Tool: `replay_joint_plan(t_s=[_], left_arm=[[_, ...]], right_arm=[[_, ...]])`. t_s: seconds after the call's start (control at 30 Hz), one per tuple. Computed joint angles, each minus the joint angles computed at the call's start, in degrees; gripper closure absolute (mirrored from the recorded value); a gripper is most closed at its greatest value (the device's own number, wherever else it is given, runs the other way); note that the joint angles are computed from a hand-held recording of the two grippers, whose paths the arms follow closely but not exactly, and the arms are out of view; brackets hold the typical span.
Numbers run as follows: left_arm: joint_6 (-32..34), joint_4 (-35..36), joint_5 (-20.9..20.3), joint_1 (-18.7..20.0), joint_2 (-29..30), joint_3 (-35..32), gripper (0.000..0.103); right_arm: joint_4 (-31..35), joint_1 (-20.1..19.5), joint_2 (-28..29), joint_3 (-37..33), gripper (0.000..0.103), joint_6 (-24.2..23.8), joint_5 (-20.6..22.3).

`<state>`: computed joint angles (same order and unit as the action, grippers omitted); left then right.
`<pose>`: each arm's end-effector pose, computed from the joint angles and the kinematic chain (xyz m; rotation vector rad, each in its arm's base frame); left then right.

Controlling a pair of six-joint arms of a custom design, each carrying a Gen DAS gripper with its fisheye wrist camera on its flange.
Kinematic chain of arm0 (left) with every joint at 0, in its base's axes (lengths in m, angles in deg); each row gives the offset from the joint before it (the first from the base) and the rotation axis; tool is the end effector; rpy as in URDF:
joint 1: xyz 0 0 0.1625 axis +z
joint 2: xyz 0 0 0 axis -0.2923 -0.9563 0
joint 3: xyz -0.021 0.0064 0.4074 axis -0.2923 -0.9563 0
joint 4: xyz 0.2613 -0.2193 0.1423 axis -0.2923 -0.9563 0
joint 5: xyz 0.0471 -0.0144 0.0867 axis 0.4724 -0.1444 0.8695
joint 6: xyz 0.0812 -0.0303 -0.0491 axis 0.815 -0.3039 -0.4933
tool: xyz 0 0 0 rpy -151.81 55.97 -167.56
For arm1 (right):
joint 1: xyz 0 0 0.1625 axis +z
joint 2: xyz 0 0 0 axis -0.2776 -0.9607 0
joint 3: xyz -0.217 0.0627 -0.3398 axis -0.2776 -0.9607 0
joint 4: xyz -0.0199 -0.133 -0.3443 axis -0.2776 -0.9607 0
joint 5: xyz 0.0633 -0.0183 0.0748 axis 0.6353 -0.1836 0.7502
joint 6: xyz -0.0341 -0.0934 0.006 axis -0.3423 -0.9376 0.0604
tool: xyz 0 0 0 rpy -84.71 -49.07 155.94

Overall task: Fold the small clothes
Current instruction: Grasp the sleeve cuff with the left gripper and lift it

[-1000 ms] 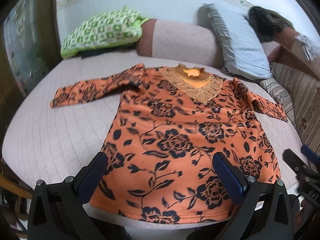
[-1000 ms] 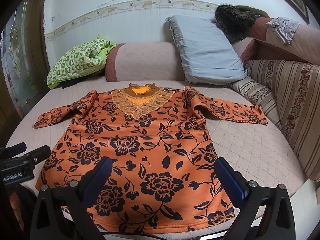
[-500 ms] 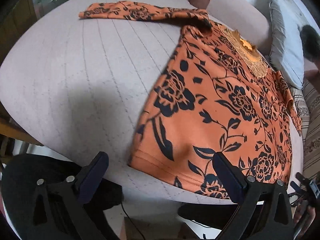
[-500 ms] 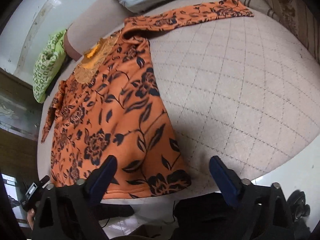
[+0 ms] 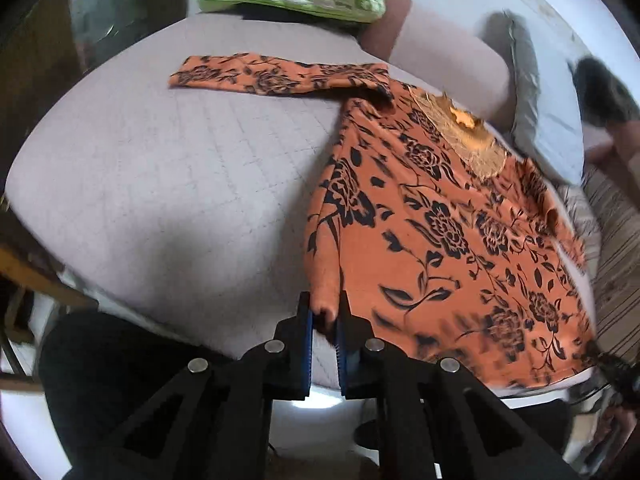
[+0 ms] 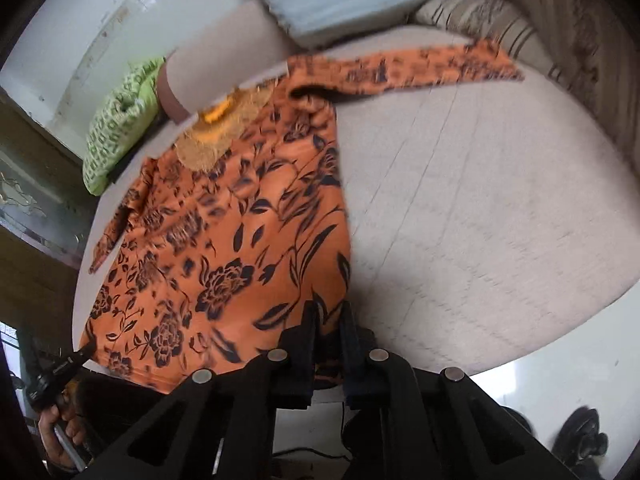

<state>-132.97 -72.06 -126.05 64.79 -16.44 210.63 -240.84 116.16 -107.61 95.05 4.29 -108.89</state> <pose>-0.0268 -0.3432 0.2774 -0.3260 2.3876 -0.8531 0.1682 -0.4187 0.0999 0.1939 -2.6772 0.6205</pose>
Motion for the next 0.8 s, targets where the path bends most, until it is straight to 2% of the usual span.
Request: replay_joint_plan(t_s=[0.07,0.13,0.2,0.23,0.3,0.33,0.37,0.4,0.43,0.47,0.5,0.57,0.6,0.63,0.7,0.73,0.77,0.8], left_arm=[[-4.6,5.5,-0.6,-0.3,-1.1,0.3,0.103],[-6.0,6.5,-0.1,1.0,0.0,0.6,0.103],[-3.4,1.8,-2.7,4.3,0.4,1.2,0.103],[-2.5,0.2,-3.3,4.6,0.1,1.5,0.103],[0.3,-1.0,-1.6,4.5,1.0,1.4,0.103],[2.1,-3.2,-1.5,4.7,2.2,1.3,0.099],[5.2,-6.5,-2.5,5.5,3.3,1.2,0.094],[8.6,-9.2,-3.4,6.5,4.7,0.7,0.072],[10.4,-11.1,-2.1,7.4,7.4,-0.4,0.044],[10.5,-11.4,0.1,7.4,9.5,-0.8,0.035],[11.3,-12.3,1.4,7.6,11.1,-1.1,0.034],[14.7,-15.2,-1.0,8.9,12.7,-1.4,0.036],[15.4,-16.1,-3.1,9.7,13.5,-1.9,0.048],[15.6,-16.0,-4.4,10.0,14.3,-2.3,0.070],[14.4,-14.6,-3.7,9.8,14.7,-2.3,0.096],[14.2,-15.2,-4.0,9.7,14.4,-1.8,0.096],[13.8,-15.6,-4.1,9.5,13.8,-1.4,0.096],[12.8,-15.4,-3.5,8.9,12.9,-0.9,0.097]], right_arm=[[0.3,-0.7,-0.4,0.6,0.093,-0.5,-2.2],[0.9,-2.0,0.4,0.6,0.093,0.3,-2.6],[-0.1,-2.9,1.4,1.1,0.093,0.6,-2.3],[-1.0,-3.4,2.0,1.1,0.093,0.5,-1.8],[-2.4,-4.2,2.5,1.5,0.090,-0.3,0.0],[-2.5,-4.1,2.4,1.4,0.089,-0.1,0.2],[-2.9,-3.8,3.0,0.8,0.086,0.5,0.0],[-3.7,-4.0,2.8,0.7,0.077,0.2,0.4],[-4.4,-3.9,2.9,0.6,0.067,0.0,0.5],[-5.4,-3.5,2.8,1.1,0.036,0.0,0.0],[-6.9,-3.5,3.0,1.1,0.026,-0.4,-0.2],[-7.2,-3.6,2.9,1.3,0.026,-0.2,0.6],[-5.8,-3.8,3.2,0.5,0.026,0.1,1.3],[-4.8,-3.7,3.7,-0.1,0.026,0.5,1.3],[-2.1,-3.9,4.5,-1.3,0.029,1.2,1.4],[-1.7,-3.8,4.9,-1.5,0.034,0.6,2.0],[-2.1,-3.7,5.4,-1.3,0.061,0.1,1.8],[-1.0,-3.5,5.7,-1.6,0.084,0.1,1.4]])
